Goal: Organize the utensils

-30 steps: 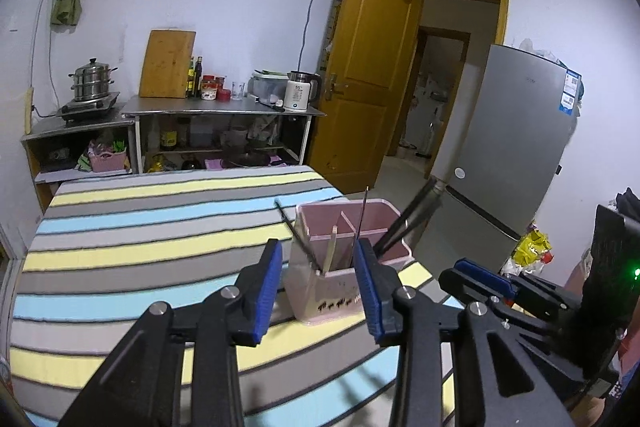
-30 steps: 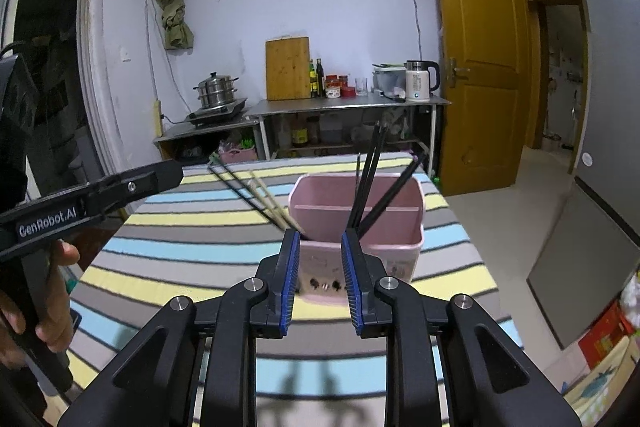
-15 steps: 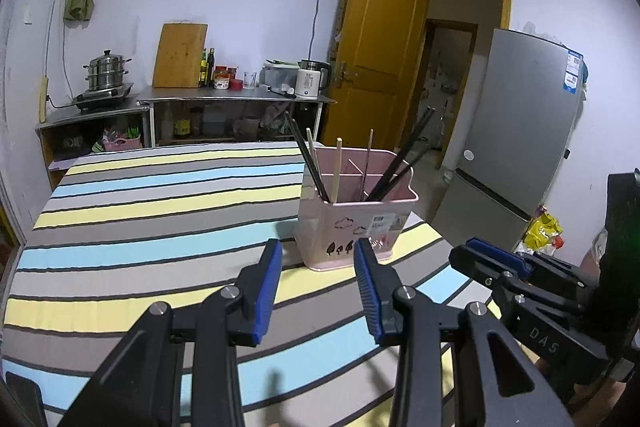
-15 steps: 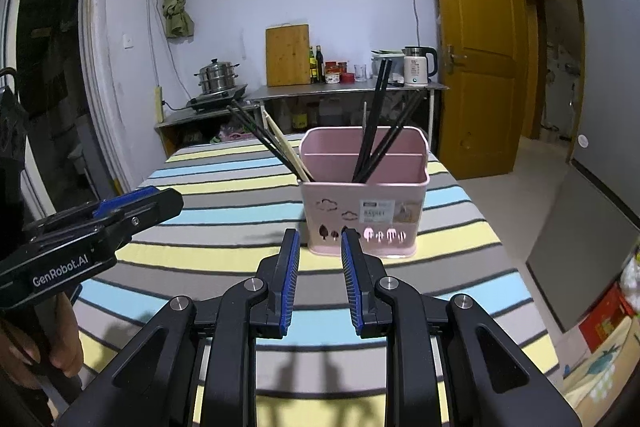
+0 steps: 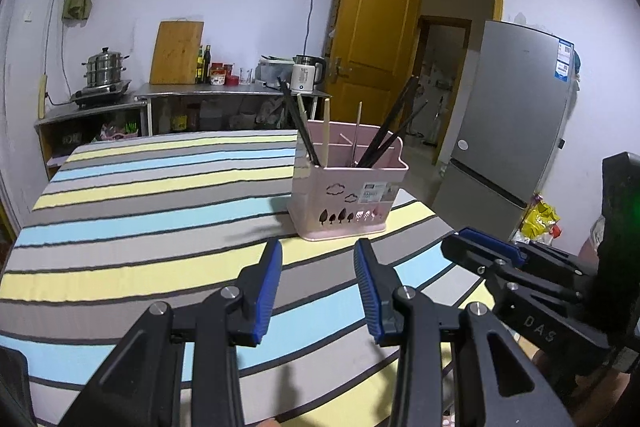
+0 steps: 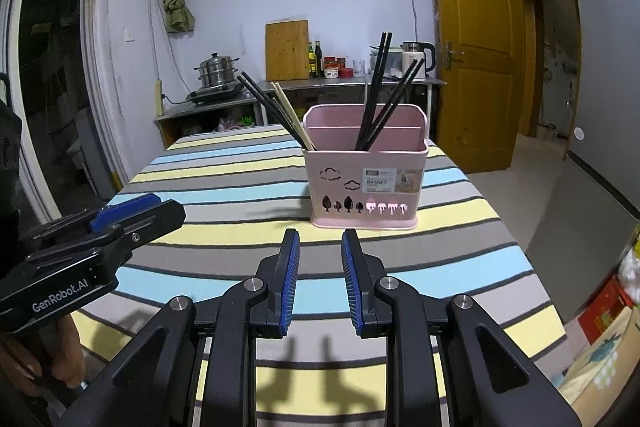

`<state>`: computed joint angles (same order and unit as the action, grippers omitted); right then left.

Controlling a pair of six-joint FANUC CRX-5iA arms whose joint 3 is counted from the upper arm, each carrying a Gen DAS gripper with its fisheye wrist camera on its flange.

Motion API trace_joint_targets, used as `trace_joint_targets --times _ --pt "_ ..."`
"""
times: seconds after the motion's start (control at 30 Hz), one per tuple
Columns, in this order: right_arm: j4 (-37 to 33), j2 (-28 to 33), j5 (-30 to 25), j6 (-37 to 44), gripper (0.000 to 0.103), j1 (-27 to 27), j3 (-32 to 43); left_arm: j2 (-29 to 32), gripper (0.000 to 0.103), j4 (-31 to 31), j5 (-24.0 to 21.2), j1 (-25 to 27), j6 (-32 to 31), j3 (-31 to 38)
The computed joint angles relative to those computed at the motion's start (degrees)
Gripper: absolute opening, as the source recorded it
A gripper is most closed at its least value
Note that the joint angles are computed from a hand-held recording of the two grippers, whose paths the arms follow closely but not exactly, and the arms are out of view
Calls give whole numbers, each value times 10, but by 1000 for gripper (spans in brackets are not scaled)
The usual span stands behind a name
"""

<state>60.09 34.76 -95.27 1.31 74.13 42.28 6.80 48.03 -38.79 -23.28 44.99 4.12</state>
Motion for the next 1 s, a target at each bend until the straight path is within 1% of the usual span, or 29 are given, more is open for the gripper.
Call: trace_joint_targets --times 0.17,0.27,1.0 --pt "-1 1 -3 -4 23 2 0 -5 39 -16 9 1 13 -6" --pt "-2 6 -5 0 23 2 7 -7 39 -18 12 0 13 -11" --pt "0 2 -5 -7 23 3 -3 -21 39 -51 38 -4 34 -19"
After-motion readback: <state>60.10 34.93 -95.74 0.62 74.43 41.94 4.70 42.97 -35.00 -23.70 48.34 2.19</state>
